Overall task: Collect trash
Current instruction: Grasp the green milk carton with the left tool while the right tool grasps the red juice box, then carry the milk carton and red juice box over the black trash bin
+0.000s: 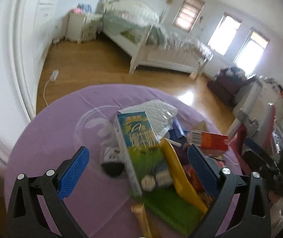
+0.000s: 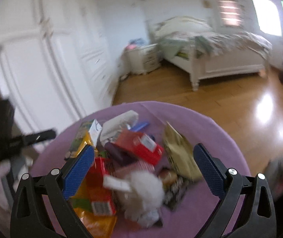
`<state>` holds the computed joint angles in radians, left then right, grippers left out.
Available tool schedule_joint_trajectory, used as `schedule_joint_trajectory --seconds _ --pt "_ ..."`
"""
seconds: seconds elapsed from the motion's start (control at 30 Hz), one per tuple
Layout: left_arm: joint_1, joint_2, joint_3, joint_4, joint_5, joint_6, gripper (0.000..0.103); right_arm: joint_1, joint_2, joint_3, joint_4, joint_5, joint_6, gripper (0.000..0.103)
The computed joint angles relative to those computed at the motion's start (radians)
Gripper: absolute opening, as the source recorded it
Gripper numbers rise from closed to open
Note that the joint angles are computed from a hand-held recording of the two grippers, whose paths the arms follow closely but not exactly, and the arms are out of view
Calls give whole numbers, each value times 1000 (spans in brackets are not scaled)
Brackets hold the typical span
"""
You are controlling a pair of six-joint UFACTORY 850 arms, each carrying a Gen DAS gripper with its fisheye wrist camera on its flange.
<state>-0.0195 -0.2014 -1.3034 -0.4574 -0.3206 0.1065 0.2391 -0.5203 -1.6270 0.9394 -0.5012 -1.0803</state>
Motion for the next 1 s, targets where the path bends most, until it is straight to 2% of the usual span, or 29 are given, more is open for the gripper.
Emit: schedule_joint_trajectory --seconds 0.07,0.13,0.2,0.23,0.33,0.37,0.47,0.6,0.73,1.0 --pt "-2 -74 -83 73 -81 -88 98 29 -34 -42 -73 13 -39 91" --pt "3 -119 -130 99 -123 -128 97 51 -74 -93 -182 15 -34 85" --pt "15 -146 -158 68 -148 -120 86 72 -113 -145 -312 2 36 67" --pt "27 -149 -162 21 -157 -84 83 73 -117 -149 -327 -10 50 57" --pt "41 -160 -181 16 -179 -93 61 70 -89 -109 -249 -9 -10 40" --pt "43 -161 -182 18 -188 -101 55 71 -72 -84 -212 4 -35 38" --pt "55 -145 -171 16 -193 -100 53 69 -18 0 -42 29 -135 36" --pt "86 -97 -105 -168 -178 46 52 26 46 62 144 -60 -164 34" --pt "113 -28 -28 -250 -166 145 51 -13 128 156 267 -132 -151 34" --pt "151 125 149 -497 -145 394 50 -56 302 379 473 -191 -209 34"
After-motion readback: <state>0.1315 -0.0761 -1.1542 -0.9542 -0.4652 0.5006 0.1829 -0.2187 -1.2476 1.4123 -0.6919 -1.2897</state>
